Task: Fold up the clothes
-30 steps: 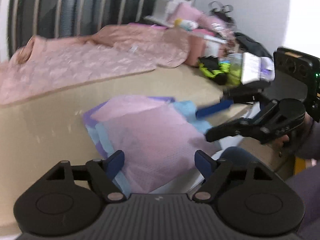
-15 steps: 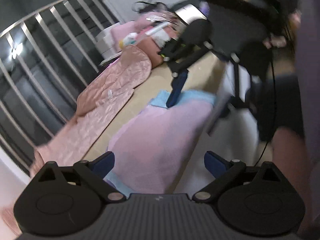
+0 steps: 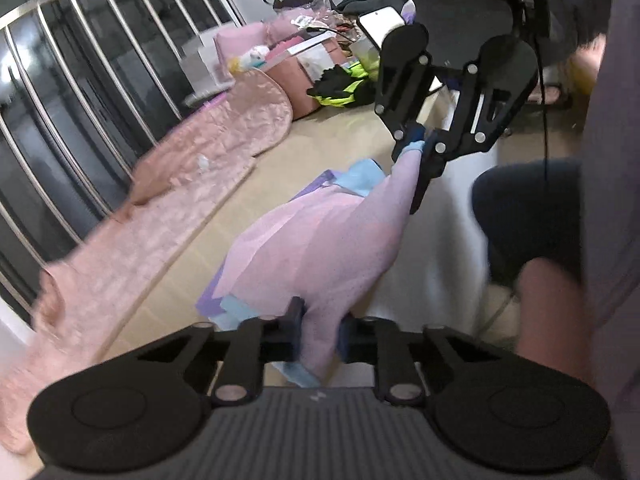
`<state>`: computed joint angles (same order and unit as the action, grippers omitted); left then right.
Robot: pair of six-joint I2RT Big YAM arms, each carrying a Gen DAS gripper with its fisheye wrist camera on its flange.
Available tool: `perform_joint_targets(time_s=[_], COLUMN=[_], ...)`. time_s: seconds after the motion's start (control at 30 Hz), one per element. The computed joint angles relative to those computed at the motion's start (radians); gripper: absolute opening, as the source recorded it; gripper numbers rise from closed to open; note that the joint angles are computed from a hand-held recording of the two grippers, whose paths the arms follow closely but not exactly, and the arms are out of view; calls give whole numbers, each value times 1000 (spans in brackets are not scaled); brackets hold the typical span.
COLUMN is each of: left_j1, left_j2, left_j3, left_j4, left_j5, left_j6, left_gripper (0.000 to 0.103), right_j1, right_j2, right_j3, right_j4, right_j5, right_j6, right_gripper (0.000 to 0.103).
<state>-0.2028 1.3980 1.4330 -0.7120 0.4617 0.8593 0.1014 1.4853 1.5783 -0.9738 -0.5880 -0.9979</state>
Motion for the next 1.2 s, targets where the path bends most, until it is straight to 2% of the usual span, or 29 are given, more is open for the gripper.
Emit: perform_joint_targets(time_s=[0.07,0.13,0.2,0.27,0.3,0.33,0.37,0.4,0.43,0.47,0.5,0.53,0.6,0.67,0.7,0.77,0.83,0.87,0.9,0.93,0.97,1.03,1.1,1.13,1.2], left_j1=[23,41,55,70,74,76,79,82,89,96,103,107,104,97,94,89,89,89,91,93,95,102,111,112,109], left_j2=[40,96,182,280,315,340,373,408,429,447,448,437,427,437,453,473,485,491,496,498,509,518,489,482,486], left_j3=[100,208,354,498,538,563,602,645,662,676,664,635,606,616,640,667,677,681,684,689,713,753,715,705,704], left_j4=[-142,-249,-376,-472,-464,-442,-443,-459,-454,-444,-410,-362,-305,-312,-337,-359,-360,-361,-365,-379,-419,-505,-475,-461,-442], left_j5=[82,145,198,255,255,243,227,218,229,243,266,279,273,283,286,295,316,327,341,349,364,424,465,458,420], left_j6=[-37,-82,-129,-186,-236,-303,-387,-468,-542,-613,-667,-706,-718,-687,-678,-696,-742,-766,-788,-803,-810,-801,-834,-864,-915], left_gripper=[9,8,8,12,17,24,39,44,44,44,46,47,48,47,47,47,45,36,24,17,11,10,11,11,13], right_j1=[-22,-50,-74,-98,-106,-109,-112,-113,-115,-115,-115,-115,-117,-119,-114,-102,-101,-102,-105,-113,-122,-138,-155,-165,-177], right_j2=[29,64,116,195,234,258,262,261,252,232,214,198,158,115,104,92,90,100,112,128,145,175,206,224,260], right_j3=[66,135,219,328,380,406,397,379,350,306,263,222,136,67,49,30,32,37,46,62,78,115,166,195,248], right_j4=[-104,-184,-247,-327,-364,-368,-322,-261,-196,-113,-30,51,195,274,284,283,248,239,231,211,191,139,45,-9,-70], right_j5=[-89,-175,-237,-292,-300,-291,-287,-280,-278,-268,-261,-252,-254,-250,-245,-227,-205,-207,-216,-246,-279,-378,-457,-482,-492], right_j6=[43,88,160,255,303,362,427,500,569,647,720,792,904,911,876,804,802,825,862,912,964,985,962,951,967], right_gripper=[7,7,7,8,12,15,20,25,31,44,52,53,56,59,59,60,59,47,18,9,10,9,9,9,9])
